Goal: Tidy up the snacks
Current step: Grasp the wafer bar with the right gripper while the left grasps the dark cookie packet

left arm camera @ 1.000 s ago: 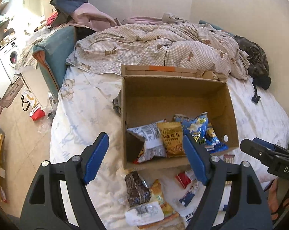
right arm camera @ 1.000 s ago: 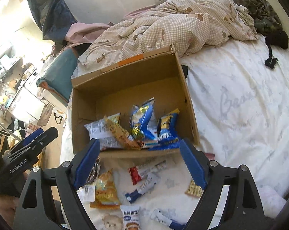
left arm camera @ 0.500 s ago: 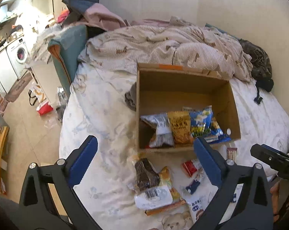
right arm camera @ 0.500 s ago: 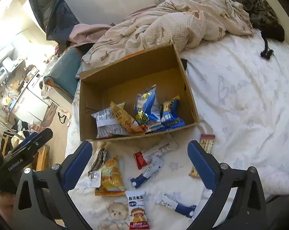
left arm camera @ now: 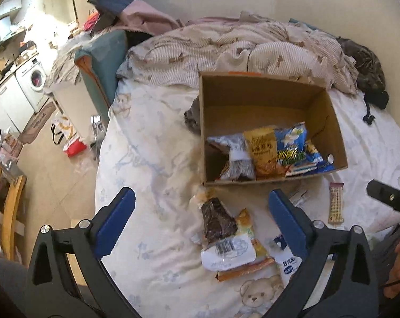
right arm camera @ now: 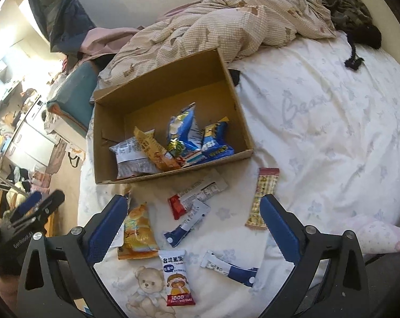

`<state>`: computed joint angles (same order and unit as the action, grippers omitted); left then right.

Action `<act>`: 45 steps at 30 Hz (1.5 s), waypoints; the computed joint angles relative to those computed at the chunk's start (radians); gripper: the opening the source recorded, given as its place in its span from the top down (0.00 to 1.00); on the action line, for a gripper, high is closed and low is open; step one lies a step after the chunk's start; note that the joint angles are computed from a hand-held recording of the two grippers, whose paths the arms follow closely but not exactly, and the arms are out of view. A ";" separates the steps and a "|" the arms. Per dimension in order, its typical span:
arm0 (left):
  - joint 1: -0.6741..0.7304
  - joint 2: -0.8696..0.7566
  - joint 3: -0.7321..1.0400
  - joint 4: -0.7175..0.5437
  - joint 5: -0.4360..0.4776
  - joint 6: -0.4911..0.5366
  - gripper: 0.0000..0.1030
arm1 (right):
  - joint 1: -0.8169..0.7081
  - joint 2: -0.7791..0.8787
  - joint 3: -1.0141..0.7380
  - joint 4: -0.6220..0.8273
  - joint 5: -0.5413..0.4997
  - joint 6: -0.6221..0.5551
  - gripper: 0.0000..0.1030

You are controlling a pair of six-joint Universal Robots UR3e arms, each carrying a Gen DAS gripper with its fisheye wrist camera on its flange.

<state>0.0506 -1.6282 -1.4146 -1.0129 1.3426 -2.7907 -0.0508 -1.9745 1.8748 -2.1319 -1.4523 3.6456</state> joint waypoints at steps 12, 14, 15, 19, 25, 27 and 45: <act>0.036 -0.029 0.065 -0.114 -0.012 -0.062 0.04 | -0.373 -0.128 0.126 0.276 0.234 -0.047 0.01; 0.038 -0.043 0.080 -0.125 -0.007 -0.070 0.04 | -0.442 -0.126 0.175 0.314 0.331 -0.055 0.01; 0.038 -0.052 0.091 -0.134 -0.005 -0.071 0.04 | -0.443 -0.105 0.185 0.315 0.339 -0.040 0.01; 0.037 -0.083 0.122 -0.161 0.006 -0.080 0.04 | -0.312 0.058 0.103 0.256 0.183 0.010 0.01; 0.043 -0.110 0.160 -0.198 -0.001 -0.100 0.04 | -0.214 0.297 -0.018 0.193 0.061 -0.021 0.28; 0.045 -0.118 0.167 -0.194 0.007 -0.106 0.04 | -0.183 0.367 -0.055 0.197 0.017 -0.028 0.31; 0.087 -0.185 0.251 -0.277 0.010 -0.176 0.04 | -0.288 0.040 0.074 0.277 0.109 -0.066 0.73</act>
